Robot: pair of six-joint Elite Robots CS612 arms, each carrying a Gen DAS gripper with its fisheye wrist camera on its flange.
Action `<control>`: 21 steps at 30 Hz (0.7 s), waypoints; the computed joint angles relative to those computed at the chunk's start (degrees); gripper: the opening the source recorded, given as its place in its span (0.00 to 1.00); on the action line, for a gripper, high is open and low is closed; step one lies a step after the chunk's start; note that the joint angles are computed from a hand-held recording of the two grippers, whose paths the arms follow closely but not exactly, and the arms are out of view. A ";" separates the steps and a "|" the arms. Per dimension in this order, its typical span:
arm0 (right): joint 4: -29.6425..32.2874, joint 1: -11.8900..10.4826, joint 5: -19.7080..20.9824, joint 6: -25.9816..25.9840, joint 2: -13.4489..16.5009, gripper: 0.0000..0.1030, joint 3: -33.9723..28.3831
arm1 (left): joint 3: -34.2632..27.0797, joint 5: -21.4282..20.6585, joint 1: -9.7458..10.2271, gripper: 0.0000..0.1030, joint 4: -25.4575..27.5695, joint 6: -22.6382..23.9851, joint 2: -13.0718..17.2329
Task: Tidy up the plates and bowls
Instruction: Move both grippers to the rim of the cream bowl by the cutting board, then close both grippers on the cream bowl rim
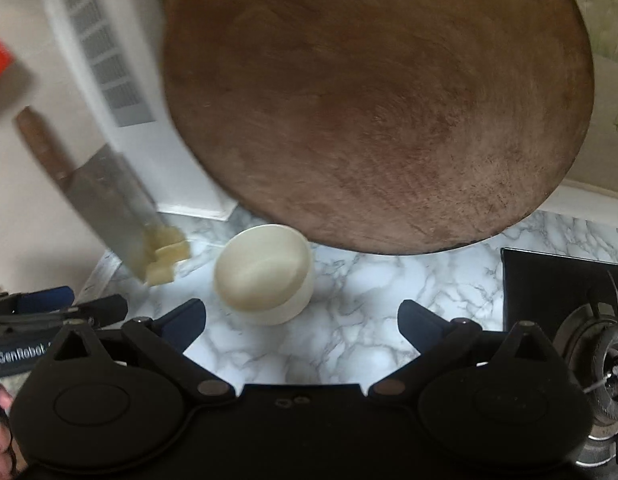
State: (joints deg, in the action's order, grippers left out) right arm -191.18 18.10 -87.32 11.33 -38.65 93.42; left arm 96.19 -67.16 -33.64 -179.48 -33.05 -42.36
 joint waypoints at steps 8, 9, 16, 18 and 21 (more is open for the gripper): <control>4.62 -0.45 -1.47 0.29 3.08 0.98 -5.92 | -6.33 -1.86 0.83 0.73 5.97 0.60 3.86; 5.43 -0.44 -1.59 0.14 3.44 0.97 -6.68 | -7.13 -2.09 0.96 0.73 6.82 0.53 4.34; 10.30 -0.33 -2.24 0.75 6.45 0.91 -12.04 | -12.38 -3.71 1.89 0.73 12.21 -0.73 7.58; 11.66 -0.26 -2.03 1.05 7.31 0.90 -13.45 | -13.60 -3.98 2.13 0.73 13.40 -0.86 8.35; 12.98 -0.14 -2.28 1.31 8.51 0.88 -15.41 | -15.19 -5.13 2.64 0.73 15.26 -1.83 9.28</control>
